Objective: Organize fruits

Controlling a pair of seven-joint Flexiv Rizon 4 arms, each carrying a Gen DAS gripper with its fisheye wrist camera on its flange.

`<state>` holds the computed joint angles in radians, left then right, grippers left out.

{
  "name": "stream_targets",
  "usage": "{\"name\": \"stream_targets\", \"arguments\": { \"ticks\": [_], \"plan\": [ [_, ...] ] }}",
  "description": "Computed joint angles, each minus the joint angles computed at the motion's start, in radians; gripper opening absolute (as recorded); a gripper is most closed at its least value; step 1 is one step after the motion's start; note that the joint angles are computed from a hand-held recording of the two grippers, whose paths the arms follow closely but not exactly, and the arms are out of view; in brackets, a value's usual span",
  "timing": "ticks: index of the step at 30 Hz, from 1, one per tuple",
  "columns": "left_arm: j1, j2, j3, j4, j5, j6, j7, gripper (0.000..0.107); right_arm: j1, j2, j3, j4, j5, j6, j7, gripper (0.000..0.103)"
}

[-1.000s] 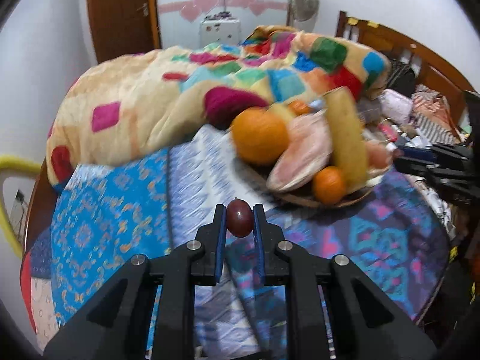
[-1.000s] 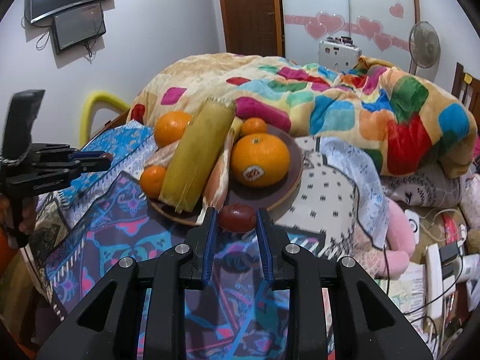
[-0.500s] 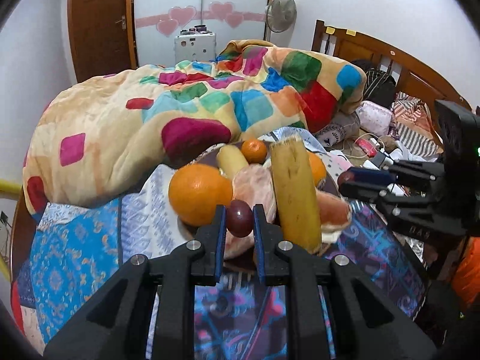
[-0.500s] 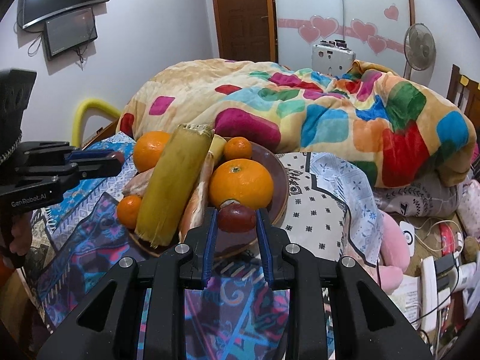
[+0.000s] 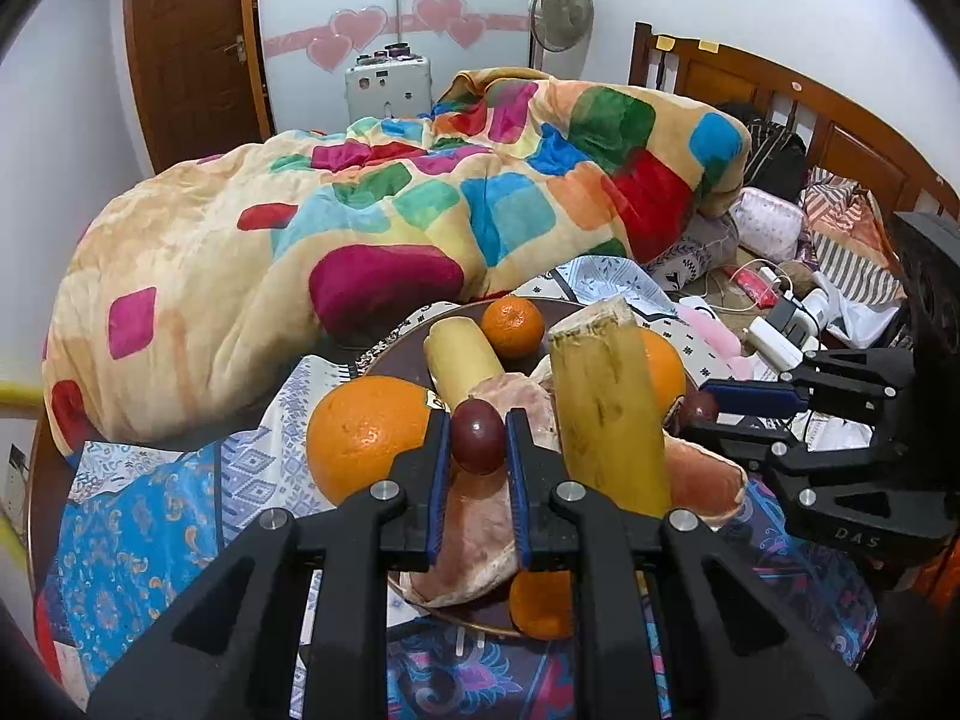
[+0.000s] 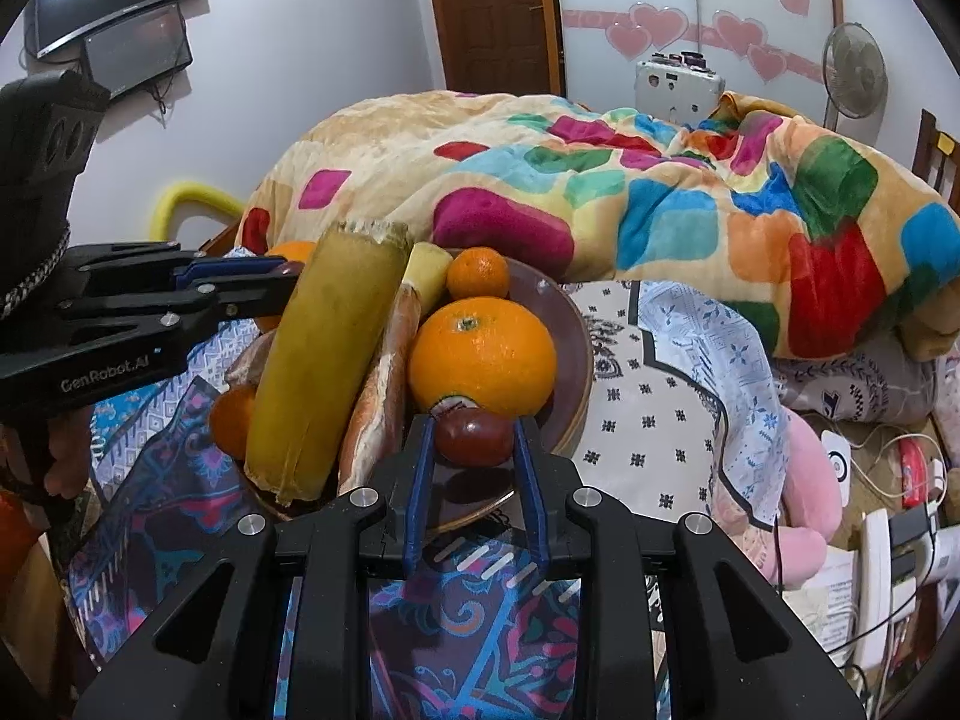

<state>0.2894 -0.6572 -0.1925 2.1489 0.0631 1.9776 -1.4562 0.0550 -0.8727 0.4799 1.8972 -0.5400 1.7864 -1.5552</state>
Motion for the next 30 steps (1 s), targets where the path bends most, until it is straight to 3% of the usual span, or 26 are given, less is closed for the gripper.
{"name": "stream_targets", "arguments": {
  "ticks": [11, 18, 21, 25, 30],
  "plan": [
    [0.019, -0.004, -0.010, 0.011, 0.022, 0.027, -0.024, 0.024, 0.012, 0.005, -0.010, 0.000, 0.017, -0.003, -0.007, 0.027],
    [0.062, 0.064, -0.020, 0.096, 0.057, 0.093, -0.101, 0.028, 0.021, 0.077, -0.048, 0.073, 0.035, 0.087, 0.031, 0.031],
    [0.058, 0.127, -0.001, 0.161, 0.079, 0.146, -0.150, 0.028, 0.014, 0.137, -0.059, 0.145, 0.029, 0.160, 0.063, 0.031],
    [0.037, 0.229, 0.037, 0.272, 0.131, 0.253, -0.231, 0.028, 0.071, 0.239, -0.129, 0.264, 0.063, 0.302, 0.074, 0.031],
    [-0.134, 0.335, 0.169, 0.422, 0.061, 0.433, -0.239, 0.033, 0.185, 0.359, -0.206, 0.420, 0.179, 0.521, 0.043, 0.031]
  ]
}}
